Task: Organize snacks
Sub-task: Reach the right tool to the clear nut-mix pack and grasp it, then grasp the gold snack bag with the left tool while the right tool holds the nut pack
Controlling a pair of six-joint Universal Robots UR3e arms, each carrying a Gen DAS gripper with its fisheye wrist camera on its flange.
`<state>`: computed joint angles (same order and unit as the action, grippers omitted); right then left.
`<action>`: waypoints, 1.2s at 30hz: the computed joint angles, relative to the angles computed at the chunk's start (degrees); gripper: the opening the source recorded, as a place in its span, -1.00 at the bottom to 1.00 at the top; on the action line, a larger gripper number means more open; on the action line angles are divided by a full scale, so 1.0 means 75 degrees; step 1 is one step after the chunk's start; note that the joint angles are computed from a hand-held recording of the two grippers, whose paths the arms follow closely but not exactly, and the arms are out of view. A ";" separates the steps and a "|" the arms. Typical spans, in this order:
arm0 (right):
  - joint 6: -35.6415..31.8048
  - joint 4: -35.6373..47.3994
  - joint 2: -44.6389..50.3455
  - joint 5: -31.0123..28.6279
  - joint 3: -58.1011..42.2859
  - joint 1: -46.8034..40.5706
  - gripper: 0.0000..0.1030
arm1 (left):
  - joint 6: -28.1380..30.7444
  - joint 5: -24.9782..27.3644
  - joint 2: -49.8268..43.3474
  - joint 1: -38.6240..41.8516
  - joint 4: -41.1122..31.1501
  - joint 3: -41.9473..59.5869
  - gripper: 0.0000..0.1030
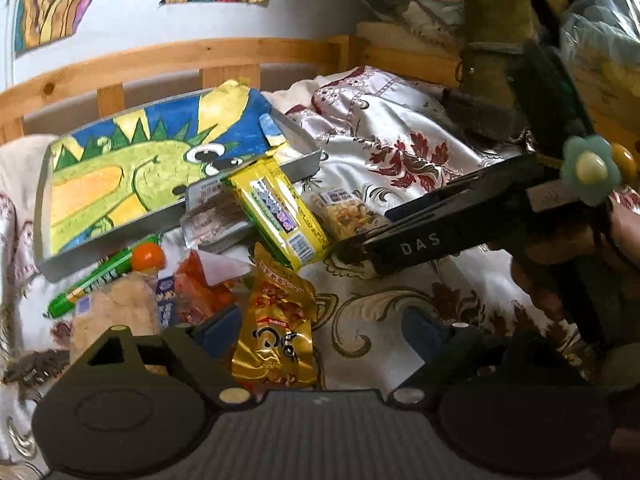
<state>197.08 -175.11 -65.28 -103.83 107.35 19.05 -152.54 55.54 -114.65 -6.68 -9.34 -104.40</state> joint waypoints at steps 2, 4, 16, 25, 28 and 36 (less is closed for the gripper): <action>-0.0067 0.0072 -0.0036 -0.0005 0.0012 0.0020 0.13 | -0.0225 0.0070 -0.0102 -0.0023 -0.0130 0.0150 0.72; -0.0041 0.0065 -0.0084 0.0052 0.0077 -0.0011 0.12 | -0.0400 0.0187 -0.0203 -0.0048 -0.0209 0.0287 0.64; 0.0116 -0.0190 -0.0203 0.0275 0.0332 -0.0076 -0.02 | -0.1345 0.0322 -0.0360 -0.0024 -0.0677 0.0830 0.26; 0.0122 -0.0244 -0.0343 0.0313 0.0499 -0.0050 -0.09 | -0.1822 -0.0292 -0.0425 0.0280 -0.1047 0.0959 0.21; 0.0160 -0.0245 -0.0345 0.0338 0.0506 -0.0063 -0.08 | -0.2178 -0.0447 -0.0588 0.0328 -0.1192 0.1162 0.21; 0.0225 -0.0263 -0.0387 0.0409 0.0556 -0.0110 -0.06 | -0.2113 -0.0937 -0.0661 0.0406 -0.1677 0.1325 0.21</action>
<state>198.77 -177.08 -68.18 -100.76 111.52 18.22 -168.38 48.51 -119.61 -3.64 -21.91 -94.46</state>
